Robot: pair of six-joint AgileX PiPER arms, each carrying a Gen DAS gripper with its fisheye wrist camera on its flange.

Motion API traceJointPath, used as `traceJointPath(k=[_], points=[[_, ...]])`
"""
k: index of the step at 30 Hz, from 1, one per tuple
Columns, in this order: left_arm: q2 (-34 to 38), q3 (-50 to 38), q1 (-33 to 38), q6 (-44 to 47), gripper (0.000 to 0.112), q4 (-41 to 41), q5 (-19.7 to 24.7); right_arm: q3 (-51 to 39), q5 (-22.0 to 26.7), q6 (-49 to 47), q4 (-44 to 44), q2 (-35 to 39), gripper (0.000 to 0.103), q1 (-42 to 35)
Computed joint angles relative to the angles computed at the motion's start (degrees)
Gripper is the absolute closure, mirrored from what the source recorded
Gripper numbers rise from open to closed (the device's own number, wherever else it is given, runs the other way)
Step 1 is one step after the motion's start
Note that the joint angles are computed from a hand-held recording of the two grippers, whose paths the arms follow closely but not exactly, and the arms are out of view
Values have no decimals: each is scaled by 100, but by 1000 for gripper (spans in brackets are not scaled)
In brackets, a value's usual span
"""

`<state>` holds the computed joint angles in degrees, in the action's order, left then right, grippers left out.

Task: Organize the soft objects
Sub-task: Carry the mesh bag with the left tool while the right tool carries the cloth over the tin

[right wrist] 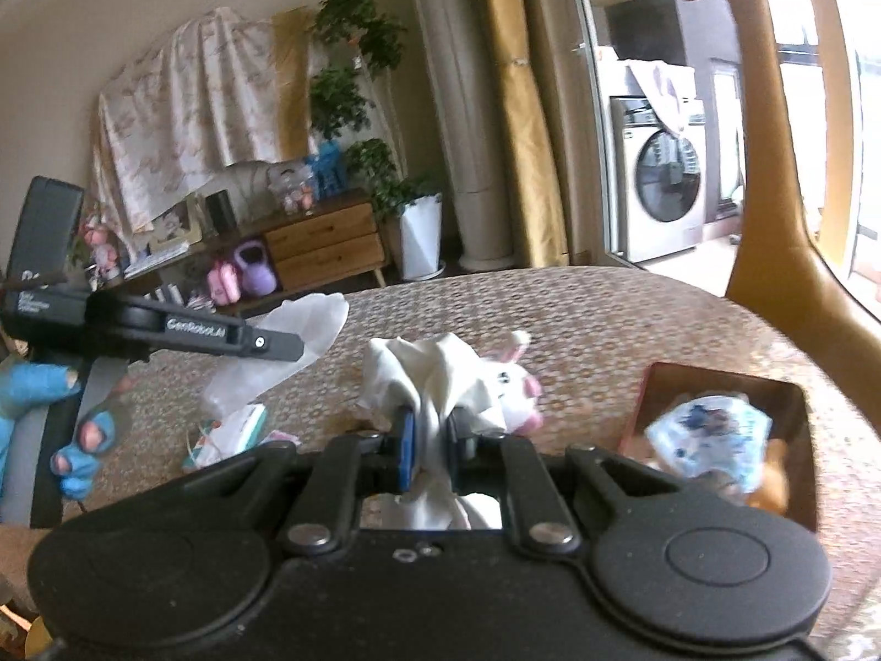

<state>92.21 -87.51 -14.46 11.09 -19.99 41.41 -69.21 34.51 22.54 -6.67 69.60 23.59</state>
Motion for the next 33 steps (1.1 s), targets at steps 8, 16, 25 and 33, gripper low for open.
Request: traceJointPath(k=[8, 16, 25, 33], points=[[178, -305, -923, -537, 94, 397, -24, 244, 214, -400, 210, -463, 91, -712], [705, -965, -1888, -1105, 94, 814, 109, 733, 251, -1458, 1179, -937, 91, -1862], [1415, -1860, -2569, -1585, 94, 1172, 411, 1062, 408, -2878, 2436, -1110, 91, -3291], [2520, -3444, -2872, -2070, 94, 1431, 1114, 1134, 374, -3128, 2516, -750, 90, -3853]])
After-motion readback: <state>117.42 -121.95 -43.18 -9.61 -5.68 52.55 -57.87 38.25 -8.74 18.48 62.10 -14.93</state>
